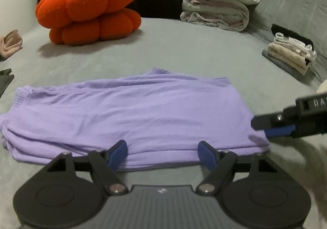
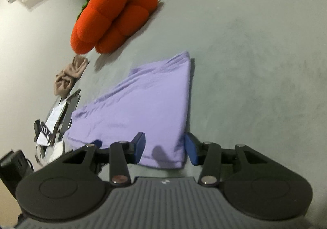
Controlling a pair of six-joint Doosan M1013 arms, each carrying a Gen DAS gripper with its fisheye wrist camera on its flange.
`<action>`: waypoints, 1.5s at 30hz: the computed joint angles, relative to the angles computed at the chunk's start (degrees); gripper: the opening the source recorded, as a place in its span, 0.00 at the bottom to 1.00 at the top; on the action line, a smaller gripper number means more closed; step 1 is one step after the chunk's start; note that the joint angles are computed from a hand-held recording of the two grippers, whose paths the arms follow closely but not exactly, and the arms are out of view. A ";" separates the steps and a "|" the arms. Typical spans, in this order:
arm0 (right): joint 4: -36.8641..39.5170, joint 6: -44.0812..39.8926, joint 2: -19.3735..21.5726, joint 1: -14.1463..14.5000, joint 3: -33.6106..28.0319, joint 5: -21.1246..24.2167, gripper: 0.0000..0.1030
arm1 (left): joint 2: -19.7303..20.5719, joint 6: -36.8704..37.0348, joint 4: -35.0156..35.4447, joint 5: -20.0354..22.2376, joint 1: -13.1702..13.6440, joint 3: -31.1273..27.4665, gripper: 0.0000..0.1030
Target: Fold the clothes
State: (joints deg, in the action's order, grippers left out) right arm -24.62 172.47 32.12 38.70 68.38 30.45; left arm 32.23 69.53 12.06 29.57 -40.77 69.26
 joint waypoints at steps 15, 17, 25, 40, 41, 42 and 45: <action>-5.54 0.72 2.04 -0.95 -2.32 2.44 0.09 | -0.45 2.61 -3.73 -0.65 0.36 0.11 0.76; -6.73 1.74 1.97 -0.78 -2.34 3.11 0.07 | -1.38 6.64 -8.98 -4.71 0.76 1.70 0.76; -13.87 6.25 1.80 0.32 -2.65 2.67 0.07 | -0.22 10.82 -10.50 -2.92 0.24 0.01 0.82; -11.88 5.54 2.30 0.29 -3.48 4.62 0.08 | 0.52 7.44 -8.22 1.39 0.24 -1.57 0.82; -12.39 5.36 2.43 0.42 -3.82 5.21 0.08 | 0.45 7.32 -8.44 1.40 0.28 -1.52 0.82; -12.80 5.01 2.48 0.53 -4.06 5.55 0.08 | 0.41 7.15 -8.60 1.41 0.32 -1.48 0.82; -13.49 4.57 2.68 0.68 -4.47 5.74 0.07 | 0.52 6.22 -8.01 1.77 0.26 -1.73 0.82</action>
